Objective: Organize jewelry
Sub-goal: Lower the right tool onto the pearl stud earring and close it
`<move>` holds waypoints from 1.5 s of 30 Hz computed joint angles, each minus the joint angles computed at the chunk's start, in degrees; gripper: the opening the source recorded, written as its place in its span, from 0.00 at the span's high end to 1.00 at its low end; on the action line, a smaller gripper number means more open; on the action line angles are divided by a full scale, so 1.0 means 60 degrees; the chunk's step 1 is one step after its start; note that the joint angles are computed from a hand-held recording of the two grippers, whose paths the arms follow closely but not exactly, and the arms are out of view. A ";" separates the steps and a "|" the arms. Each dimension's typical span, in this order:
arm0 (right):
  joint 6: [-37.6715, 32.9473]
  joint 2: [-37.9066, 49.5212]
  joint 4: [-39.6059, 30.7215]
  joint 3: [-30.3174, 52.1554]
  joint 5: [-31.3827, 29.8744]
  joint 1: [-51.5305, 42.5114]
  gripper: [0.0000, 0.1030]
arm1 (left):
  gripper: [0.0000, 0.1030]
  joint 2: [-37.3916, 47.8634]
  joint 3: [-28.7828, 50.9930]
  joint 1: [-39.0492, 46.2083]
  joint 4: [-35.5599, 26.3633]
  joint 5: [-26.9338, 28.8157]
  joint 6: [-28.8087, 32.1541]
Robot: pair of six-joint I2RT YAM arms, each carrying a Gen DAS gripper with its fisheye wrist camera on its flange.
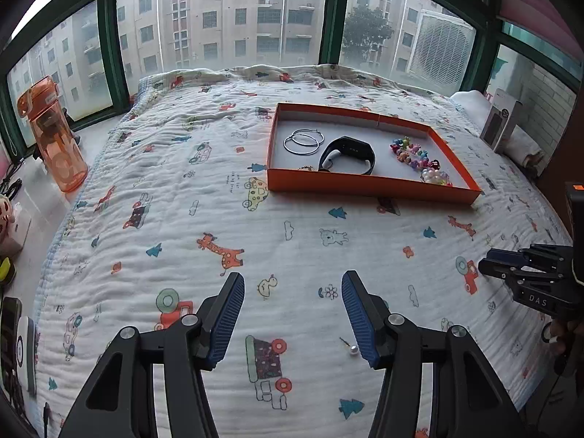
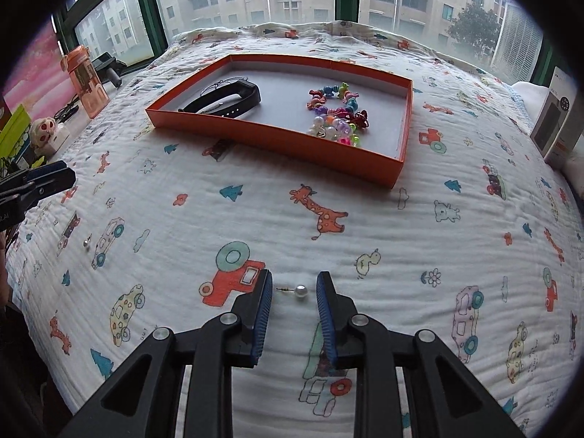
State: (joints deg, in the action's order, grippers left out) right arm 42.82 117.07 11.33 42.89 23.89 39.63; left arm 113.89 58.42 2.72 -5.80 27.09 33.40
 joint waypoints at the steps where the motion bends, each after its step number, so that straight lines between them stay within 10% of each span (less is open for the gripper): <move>1: 0.0017 0.0017 -0.0051 0.0039 0.0028 0.0025 0.73 | 0.42 0.0000 -0.0090 0.0092 -0.0011 0.0030 0.0080; 25: 0.0146 0.0301 -0.0805 0.0575 0.0726 0.0373 0.80 | 0.51 0.0114 -0.1077 0.0343 -0.0502 0.0817 0.2235; 45: 0.0220 0.0119 -0.0504 0.0375 0.0099 0.0034 0.80 | 0.65 0.2422 0.2869 -0.0019 -0.5012 0.1032 0.7754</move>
State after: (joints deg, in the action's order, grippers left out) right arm 44.14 117.78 8.31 45.14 24.48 39.83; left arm 128.43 75.64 2.61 -35.87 33.29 79.92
